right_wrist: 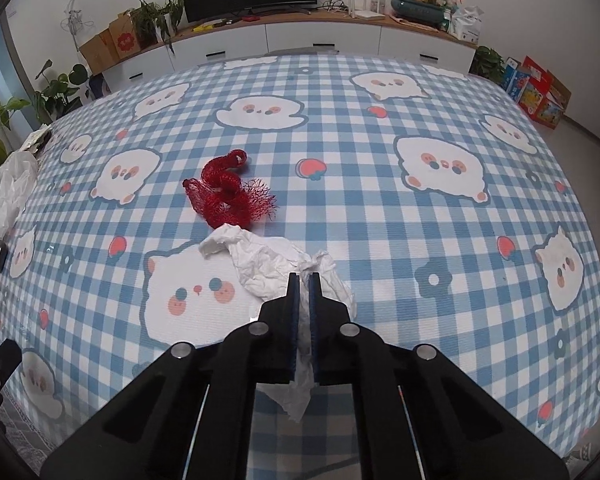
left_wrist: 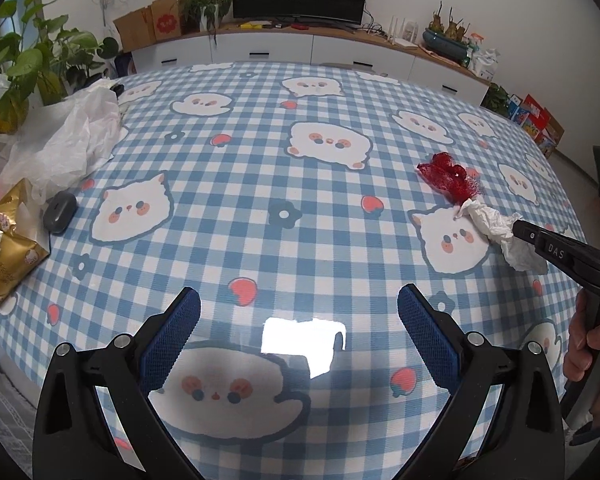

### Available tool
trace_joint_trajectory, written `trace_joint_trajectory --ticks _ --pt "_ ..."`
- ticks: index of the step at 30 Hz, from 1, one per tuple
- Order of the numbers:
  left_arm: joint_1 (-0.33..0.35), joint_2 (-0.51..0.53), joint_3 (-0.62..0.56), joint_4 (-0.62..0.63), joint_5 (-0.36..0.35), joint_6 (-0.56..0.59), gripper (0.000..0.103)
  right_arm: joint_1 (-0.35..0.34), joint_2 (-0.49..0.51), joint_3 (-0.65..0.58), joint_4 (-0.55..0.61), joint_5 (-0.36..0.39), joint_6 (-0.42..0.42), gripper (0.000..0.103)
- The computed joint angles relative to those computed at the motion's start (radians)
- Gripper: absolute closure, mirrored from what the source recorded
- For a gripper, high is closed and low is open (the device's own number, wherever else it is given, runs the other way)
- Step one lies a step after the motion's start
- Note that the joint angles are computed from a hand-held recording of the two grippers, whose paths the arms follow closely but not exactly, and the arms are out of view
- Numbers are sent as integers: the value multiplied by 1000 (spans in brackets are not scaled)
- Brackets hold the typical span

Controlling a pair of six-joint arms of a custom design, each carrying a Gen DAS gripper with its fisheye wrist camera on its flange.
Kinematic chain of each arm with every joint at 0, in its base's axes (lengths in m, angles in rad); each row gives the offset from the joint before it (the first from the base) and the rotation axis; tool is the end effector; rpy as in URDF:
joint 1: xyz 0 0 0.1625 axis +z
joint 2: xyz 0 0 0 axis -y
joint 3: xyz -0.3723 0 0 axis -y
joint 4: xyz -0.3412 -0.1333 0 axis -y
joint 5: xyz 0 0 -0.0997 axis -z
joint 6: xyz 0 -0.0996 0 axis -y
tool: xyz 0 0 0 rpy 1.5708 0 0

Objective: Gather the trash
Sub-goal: 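Grasp the crumpled white tissue with the right tool, then grasp the red mesh net with the left tool while the right tool holds the tissue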

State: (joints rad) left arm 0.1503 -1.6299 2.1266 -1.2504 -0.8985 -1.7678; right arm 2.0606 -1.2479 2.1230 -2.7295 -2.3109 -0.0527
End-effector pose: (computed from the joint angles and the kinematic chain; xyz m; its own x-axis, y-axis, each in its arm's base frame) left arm -0.2569 -0.2365 0.2455 -0.7285 -0.2652 -0.6316 0.1930 0.8052 -0.5607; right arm 0.2715 -0.3687 0.2109 -0.7155 -0.2252 0.6613 -0.4900 0.8365 -0.2453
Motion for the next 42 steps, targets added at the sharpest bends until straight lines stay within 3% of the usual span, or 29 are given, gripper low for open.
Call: trace_joint_trajectory --ticks 9,12,14,15,20,25,27,29,31,42 --pt "39 69 8 -114 21 36 6 -8 -83 28 37 -8 -12 101" --pt "58 99 -5 -140 34 56 6 -25 -107 28 88 13 -2 93" --pt "67 123 -22 -142 49 70 6 -23 -110 44 42 6 -14 72" --pt "71 137 -32 -139 60 76 6 -24 -111 51 20 12 -26 69" --pt "112 179 -60 -161 88 112 6 -38 -89 40 34 66 -48 67" --pt "134 203 -71 -180 99 135 6 -46 -50 31 52 48 -34 67" --pt "140 208 -73 -189 98 140 6 -58 -51 28 71 61 -21 72" --pt "147 217 -77 -201 98 144 6 -64 -53 23 94 63 -5 89" --pt "154 230 -85 -217 99 152 6 -68 -59 22 100 68 -8 98" --pt "252 429 -232 -370 173 313 6 -86 -165 -16 132 36 -45 100"
